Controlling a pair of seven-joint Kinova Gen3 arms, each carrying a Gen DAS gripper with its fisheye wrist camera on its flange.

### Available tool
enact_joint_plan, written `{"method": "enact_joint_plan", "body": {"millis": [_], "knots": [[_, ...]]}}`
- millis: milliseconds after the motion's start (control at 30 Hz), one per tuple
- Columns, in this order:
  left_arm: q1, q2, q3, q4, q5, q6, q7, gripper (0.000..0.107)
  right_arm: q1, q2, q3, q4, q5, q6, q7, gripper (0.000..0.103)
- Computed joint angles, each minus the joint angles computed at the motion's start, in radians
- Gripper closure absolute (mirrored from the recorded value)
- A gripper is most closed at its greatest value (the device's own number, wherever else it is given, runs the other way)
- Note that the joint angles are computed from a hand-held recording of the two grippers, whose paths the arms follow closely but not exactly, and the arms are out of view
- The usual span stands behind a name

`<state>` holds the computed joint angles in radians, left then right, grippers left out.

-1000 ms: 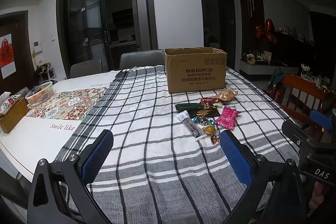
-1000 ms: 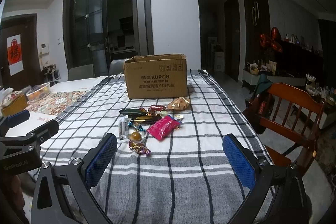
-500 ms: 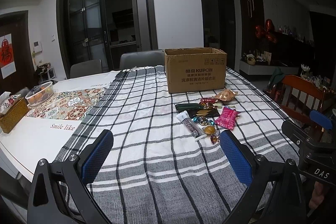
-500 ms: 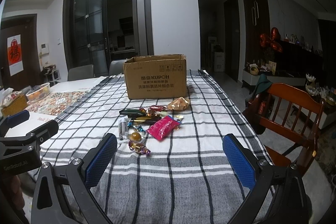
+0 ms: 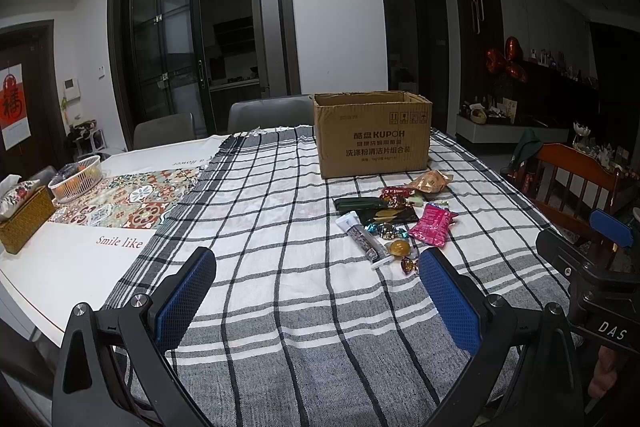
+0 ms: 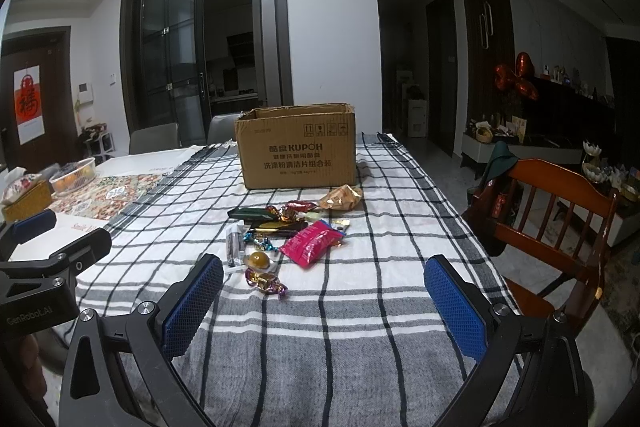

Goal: Organize snacks

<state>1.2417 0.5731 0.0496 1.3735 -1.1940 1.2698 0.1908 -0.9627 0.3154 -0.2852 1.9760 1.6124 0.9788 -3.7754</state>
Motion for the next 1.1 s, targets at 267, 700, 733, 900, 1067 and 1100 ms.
{"method": "enact_joint_plan", "body": {"millis": [267,700,733,900,1067,1100], "knots": [[0.000,-0.001,0.001,0.001,-0.001,0.000,0.002,0.004,0.001,-0.001,-0.001,0.001,0.001,-0.002,-0.001,0.001],[0.001,-0.002,0.003,0.006,-0.008,-0.006,0.008,0.004,0.011,-0.002,0.002,-0.005,0.001,-0.022,0.015,0.001],[-0.001,-0.004,0.005,0.009,-0.006,-0.012,0.007,0.004,0.010,0.000,0.001,-0.003,0.004,-0.023,0.013,0.001],[-0.020,-0.015,0.009,0.026,0.002,-0.046,0.002,0.004,0.029,0.009,0.004,-0.013,0.029,-0.070,0.038,0.001],[-0.047,-0.019,0.006,0.038,0.005,-0.075,-0.025,0.004,0.062,0.028,0.010,-0.046,0.048,-0.155,0.108,0.001],[-0.052,-0.022,0.006,0.042,0.005,-0.085,-0.027,0.004,0.075,0.035,0.013,-0.059,0.054,-0.191,0.137,0.002]]}}
